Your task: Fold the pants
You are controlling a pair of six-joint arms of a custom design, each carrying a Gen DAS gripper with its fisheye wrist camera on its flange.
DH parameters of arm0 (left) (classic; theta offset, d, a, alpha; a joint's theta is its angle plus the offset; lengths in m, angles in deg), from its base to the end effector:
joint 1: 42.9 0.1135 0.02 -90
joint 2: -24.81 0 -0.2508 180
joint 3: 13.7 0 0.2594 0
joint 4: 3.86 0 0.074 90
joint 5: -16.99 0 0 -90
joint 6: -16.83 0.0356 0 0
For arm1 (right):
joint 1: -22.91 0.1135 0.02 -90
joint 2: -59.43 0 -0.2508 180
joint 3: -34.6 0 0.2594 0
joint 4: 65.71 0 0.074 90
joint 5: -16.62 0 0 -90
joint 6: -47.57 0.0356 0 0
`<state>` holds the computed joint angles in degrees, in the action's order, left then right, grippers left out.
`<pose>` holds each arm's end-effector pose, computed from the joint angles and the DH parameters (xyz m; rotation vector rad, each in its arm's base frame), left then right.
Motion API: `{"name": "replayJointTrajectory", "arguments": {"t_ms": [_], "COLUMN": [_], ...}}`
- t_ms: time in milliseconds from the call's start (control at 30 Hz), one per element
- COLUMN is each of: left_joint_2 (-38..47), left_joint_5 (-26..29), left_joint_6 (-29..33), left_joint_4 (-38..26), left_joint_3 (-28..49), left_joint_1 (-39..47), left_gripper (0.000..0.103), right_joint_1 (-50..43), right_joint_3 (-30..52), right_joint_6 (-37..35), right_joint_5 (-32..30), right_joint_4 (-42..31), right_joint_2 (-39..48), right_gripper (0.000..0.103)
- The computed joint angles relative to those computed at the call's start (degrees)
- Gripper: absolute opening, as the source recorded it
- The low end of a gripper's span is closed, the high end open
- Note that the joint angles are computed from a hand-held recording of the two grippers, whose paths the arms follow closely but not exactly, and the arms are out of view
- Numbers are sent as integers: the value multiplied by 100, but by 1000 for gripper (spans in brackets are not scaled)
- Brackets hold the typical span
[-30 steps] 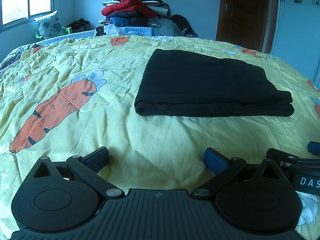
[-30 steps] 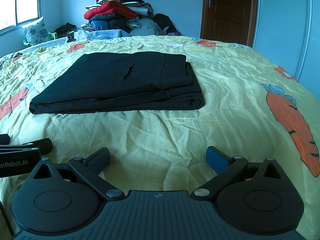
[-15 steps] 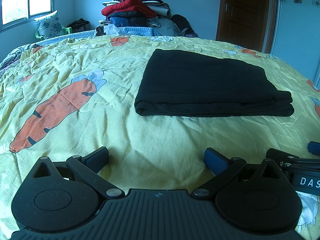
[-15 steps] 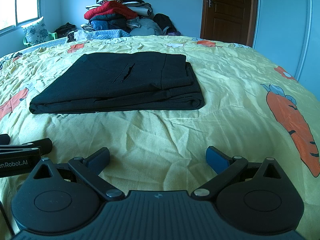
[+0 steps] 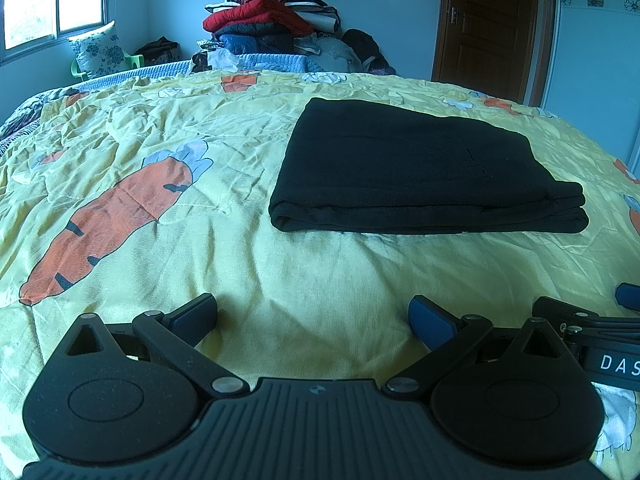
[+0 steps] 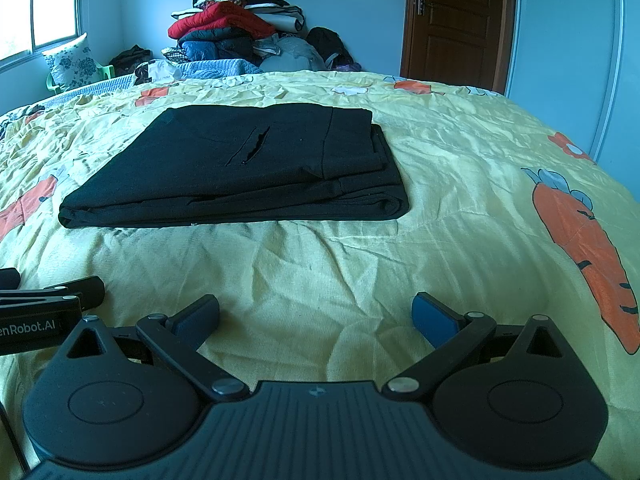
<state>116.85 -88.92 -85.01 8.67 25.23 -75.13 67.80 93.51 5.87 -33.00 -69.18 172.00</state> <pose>0.2309 -0.1341 0.0863 0.2551 2.2339 -0.0967 0.2464 0.2129 0.0512 0.3114 2.2450 -0.0865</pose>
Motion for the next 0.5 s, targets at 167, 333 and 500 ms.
{"name": "replayJointTrajectory", "arguments": {"t_ms": [167, 333, 500], "left_joint_2": [-2, -4, -4], "left_joint_5": [-2, -2, -3], "left_joint_6": [3, 2, 1], "left_joint_4": [-2, -5, -6], "left_joint_3": [1, 4, 4], "left_joint_1": [0, 0, -1], "left_gripper": [103, 103, 103], "right_joint_1": [4, 8, 7], "right_joint_3": [7, 9, 11], "right_joint_6": [5, 5, 2], "right_joint_5": [-5, 3, 5], "right_joint_4": [-17, -8, -8], "right_joint_2": [-5, 6, 9], "right_gripper": [103, 103, 103]}}
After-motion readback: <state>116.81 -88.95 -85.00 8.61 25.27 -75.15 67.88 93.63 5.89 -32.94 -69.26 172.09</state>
